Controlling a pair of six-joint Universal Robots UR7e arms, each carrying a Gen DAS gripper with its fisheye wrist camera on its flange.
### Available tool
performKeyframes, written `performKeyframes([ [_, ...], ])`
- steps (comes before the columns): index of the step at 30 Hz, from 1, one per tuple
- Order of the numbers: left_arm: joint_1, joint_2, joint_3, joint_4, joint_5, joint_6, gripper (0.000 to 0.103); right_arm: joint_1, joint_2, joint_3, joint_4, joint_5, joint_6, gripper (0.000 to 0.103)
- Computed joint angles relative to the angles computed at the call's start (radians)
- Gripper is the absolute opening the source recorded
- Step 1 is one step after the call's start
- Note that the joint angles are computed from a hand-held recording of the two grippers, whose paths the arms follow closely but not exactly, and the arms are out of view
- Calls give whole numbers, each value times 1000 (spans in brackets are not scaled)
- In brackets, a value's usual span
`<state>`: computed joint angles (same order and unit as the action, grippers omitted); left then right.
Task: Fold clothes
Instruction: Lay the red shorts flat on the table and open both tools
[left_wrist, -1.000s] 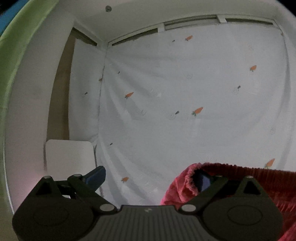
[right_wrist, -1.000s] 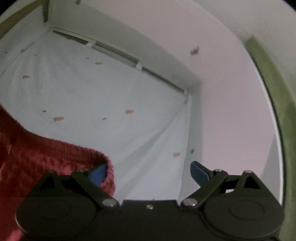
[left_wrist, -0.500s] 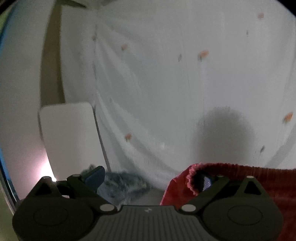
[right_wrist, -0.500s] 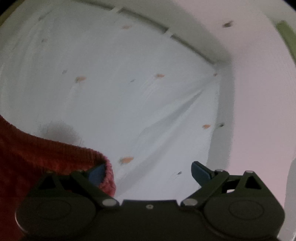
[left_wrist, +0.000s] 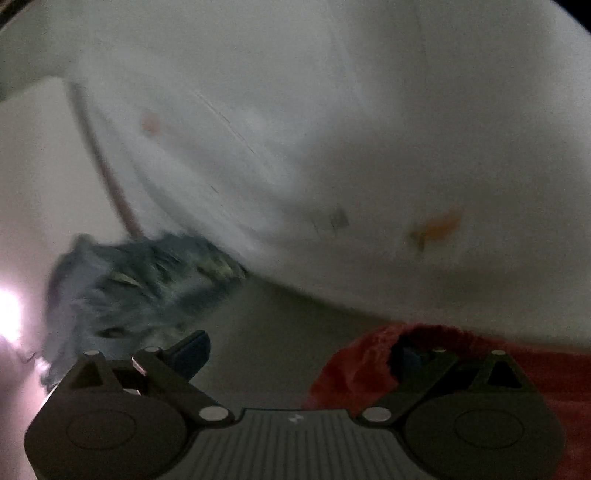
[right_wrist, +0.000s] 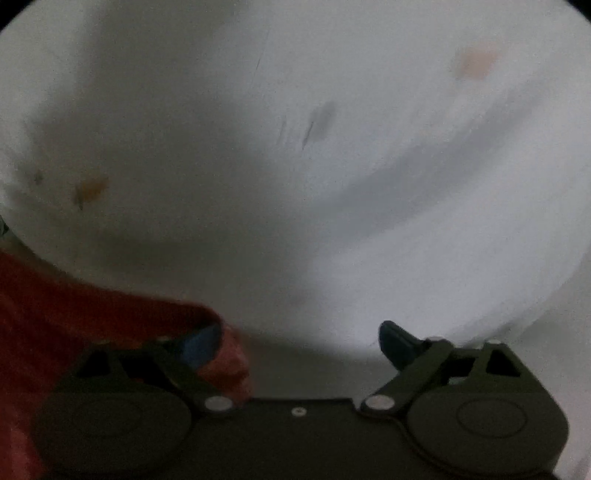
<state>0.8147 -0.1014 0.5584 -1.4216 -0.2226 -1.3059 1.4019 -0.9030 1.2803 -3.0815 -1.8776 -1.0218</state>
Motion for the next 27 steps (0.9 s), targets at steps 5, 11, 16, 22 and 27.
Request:
performKeyframes([
  [5, 75, 50, -20, -294, -171, 362, 98, -13, 137, -252, 365, -58, 191, 91],
  [11, 64, -39, 268, -732, -151, 621, 95, -54, 109, -217, 395, 70, 228, 59],
  [16, 49, -19, 364, -1122, -151, 1055, 63, -89, 64, -118, 391, 121, 24, 34],
  [22, 73, 42, 282, -1037, -147, 1125, 9, -79, 96, -96, 319, 104, -137, 34],
  [27, 82, 87, 222, -1106, -129, 1190, 1, -73, 134, -164, 337, 137, -163, 2],
])
